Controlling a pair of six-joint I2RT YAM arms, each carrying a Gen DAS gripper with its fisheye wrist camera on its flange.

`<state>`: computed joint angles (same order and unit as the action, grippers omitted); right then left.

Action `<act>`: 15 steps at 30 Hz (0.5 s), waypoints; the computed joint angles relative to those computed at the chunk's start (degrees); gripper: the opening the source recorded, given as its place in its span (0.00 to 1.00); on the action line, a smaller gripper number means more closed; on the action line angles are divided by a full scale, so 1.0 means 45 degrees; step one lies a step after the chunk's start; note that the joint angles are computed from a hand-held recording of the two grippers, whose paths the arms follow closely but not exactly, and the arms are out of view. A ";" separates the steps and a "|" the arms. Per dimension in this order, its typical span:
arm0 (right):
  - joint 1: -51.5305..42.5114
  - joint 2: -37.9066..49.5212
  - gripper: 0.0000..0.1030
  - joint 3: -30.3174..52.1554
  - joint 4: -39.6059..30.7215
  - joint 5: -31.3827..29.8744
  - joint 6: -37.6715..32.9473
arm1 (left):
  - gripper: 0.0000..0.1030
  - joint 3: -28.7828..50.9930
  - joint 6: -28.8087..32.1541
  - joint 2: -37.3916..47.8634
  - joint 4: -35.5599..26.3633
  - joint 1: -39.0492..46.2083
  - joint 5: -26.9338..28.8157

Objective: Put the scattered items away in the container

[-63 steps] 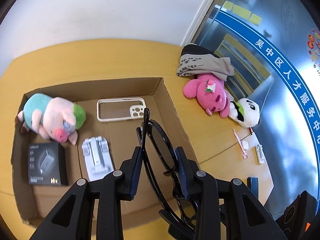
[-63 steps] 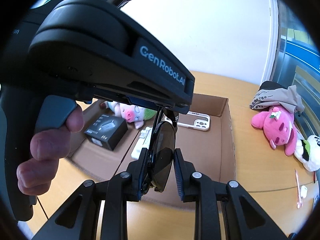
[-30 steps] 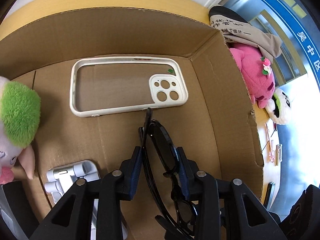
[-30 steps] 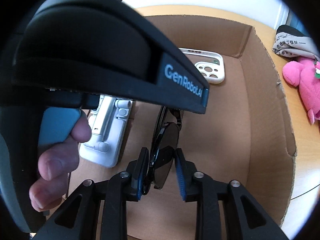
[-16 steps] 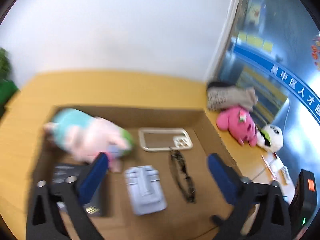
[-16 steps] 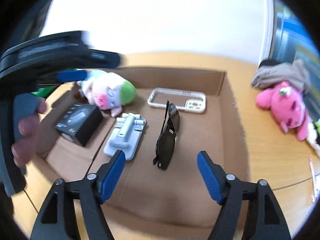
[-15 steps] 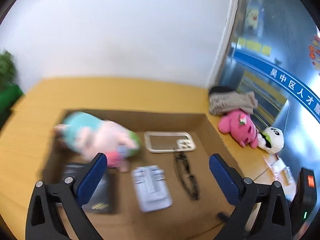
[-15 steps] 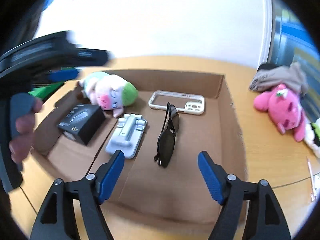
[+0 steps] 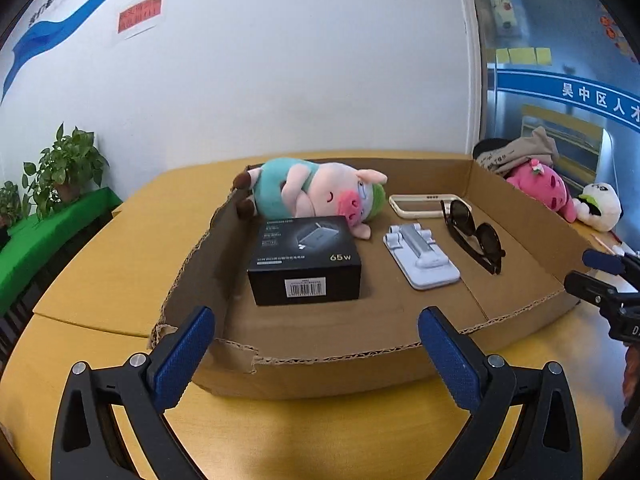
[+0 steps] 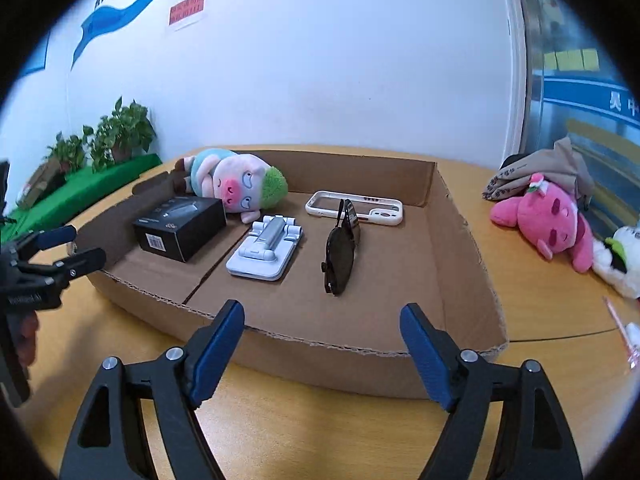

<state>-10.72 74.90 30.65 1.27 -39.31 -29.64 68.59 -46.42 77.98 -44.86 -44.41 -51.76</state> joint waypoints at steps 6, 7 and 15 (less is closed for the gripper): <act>-0.0380 0.0122 0.82 -0.0941 0.1854 -0.0665 0.0255 | 1.00 -0.1077 0.0740 -0.0259 0.2133 0.0121 -0.0239; -0.0413 0.0110 0.82 -0.0991 0.1901 -0.0726 0.0226 | 1.00 -0.1045 0.0798 -0.0230 0.2144 0.0153 -0.0160; -0.0330 0.0129 0.86 -0.0963 0.1882 -0.0662 0.0221 | 1.00 -0.0932 0.0657 -0.0123 0.2044 0.0147 -0.0145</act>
